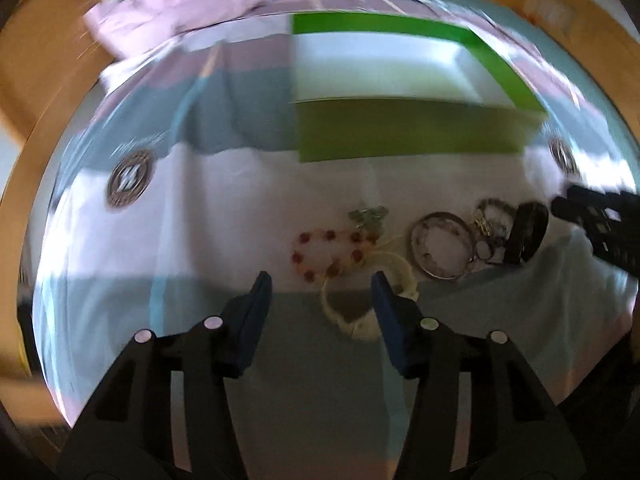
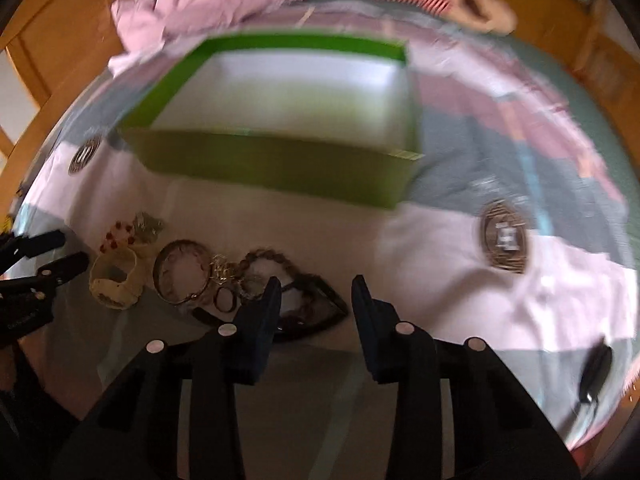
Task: Organize jewelry
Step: 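Grasp the cream watch with the left tool while the right tool grasps the black sunglasses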
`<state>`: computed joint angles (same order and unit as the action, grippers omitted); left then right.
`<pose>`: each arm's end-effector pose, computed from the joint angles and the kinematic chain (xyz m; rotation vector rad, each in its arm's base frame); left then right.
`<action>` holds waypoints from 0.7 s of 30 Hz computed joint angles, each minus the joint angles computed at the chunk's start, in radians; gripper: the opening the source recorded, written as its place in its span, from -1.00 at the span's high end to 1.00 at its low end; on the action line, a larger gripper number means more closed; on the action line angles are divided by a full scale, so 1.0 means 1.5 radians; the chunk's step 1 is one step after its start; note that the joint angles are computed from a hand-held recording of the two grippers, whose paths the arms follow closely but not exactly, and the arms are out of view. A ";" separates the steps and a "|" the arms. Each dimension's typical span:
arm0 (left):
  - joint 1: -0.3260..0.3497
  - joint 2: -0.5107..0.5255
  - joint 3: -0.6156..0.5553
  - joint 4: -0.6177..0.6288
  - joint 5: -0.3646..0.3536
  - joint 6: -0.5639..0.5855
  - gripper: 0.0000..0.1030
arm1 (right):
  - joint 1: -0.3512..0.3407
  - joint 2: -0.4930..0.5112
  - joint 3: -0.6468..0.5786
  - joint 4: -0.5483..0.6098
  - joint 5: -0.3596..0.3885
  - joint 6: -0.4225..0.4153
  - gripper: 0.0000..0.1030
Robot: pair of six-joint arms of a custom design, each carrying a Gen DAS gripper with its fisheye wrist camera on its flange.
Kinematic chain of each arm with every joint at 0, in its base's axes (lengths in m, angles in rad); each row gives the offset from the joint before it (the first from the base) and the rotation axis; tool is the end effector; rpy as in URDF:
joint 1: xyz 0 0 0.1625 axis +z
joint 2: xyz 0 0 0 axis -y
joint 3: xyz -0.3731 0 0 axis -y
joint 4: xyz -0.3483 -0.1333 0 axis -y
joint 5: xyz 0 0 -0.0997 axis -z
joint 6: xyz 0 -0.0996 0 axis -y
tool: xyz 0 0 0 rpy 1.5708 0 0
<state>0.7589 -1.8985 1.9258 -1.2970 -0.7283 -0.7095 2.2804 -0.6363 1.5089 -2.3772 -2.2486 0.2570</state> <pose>-0.0774 -0.3596 0.4134 0.2734 2.2852 -0.4570 0.4566 -0.4229 0.0334 0.5873 -2.4213 0.3351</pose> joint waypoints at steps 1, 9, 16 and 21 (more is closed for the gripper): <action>0.009 0.012 -0.004 -0.011 -0.005 0.028 -0.01 | -0.009 0.004 -0.006 0.010 0.017 -0.003 0.25; 0.109 0.045 0.001 -0.151 -0.068 0.171 0.43 | -0.027 -0.016 0.042 -0.046 0.033 -0.047 0.74; 0.118 0.030 0.008 -0.195 -0.052 0.187 0.60 | -0.019 -0.034 0.074 -0.152 -0.006 -0.073 0.99; 0.088 0.005 0.015 -0.199 -0.031 0.169 0.59 | -0.008 -0.050 0.092 -0.199 -0.019 -0.092 0.99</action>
<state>0.8909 -1.8917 1.9478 -1.5949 -0.7743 -0.4558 2.2685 -0.7119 1.6464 -2.6761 -2.2773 0.1195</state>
